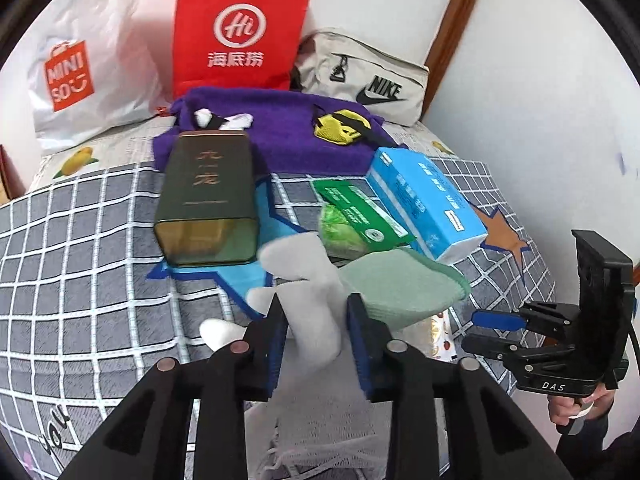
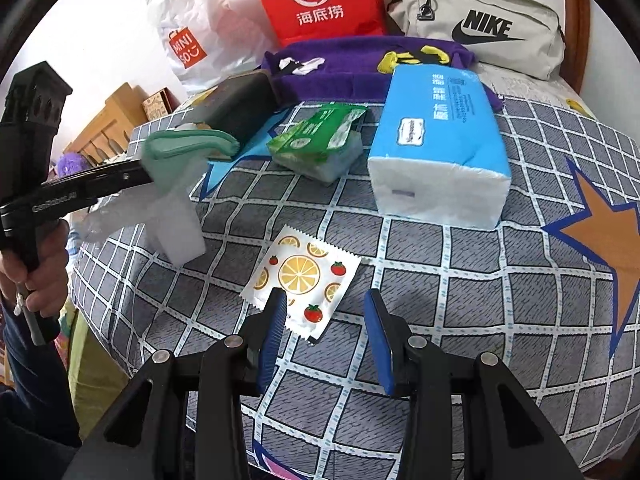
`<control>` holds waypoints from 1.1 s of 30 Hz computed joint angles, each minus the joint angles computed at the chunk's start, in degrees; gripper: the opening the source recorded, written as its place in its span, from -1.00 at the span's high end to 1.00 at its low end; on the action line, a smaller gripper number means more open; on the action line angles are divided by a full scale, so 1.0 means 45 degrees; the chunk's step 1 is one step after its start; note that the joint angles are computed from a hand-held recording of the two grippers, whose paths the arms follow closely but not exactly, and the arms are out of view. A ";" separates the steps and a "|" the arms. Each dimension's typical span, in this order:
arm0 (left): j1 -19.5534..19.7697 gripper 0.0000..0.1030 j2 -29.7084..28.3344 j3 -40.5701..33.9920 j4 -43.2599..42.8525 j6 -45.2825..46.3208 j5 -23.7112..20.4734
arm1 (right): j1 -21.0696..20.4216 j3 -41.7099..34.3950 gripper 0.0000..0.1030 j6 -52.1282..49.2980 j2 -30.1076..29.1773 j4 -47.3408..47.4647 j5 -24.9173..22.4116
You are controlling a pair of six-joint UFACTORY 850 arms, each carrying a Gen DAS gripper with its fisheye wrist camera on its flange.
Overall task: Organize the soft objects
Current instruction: 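Grasp the orange-print sachet with the right tool while the left tool holds the white glove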
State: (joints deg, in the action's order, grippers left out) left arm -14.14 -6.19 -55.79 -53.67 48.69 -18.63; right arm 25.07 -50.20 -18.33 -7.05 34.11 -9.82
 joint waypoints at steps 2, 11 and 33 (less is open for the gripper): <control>0.0127 0.38 0.0130 0.0141 -0.0660 0.0543 0.0049 | 0.0053 -0.0026 0.22 -0.0070 -0.0026 0.0019 -0.0045; -0.0344 0.79 -0.0056 -0.0046 -0.2539 0.3088 -0.0745 | 0.0181 -0.0200 0.22 0.0495 -0.0202 -0.0687 -0.0143; 0.0152 0.78 0.0091 -0.0179 -0.2435 0.2004 0.0206 | -0.0189 -0.0552 0.04 -0.1479 -0.0850 0.1411 -0.0422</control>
State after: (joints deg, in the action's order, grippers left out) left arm -13.46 -5.79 -56.59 -64.63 57.71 -17.70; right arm 24.22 -52.68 -24.98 -10.87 40.46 -11.72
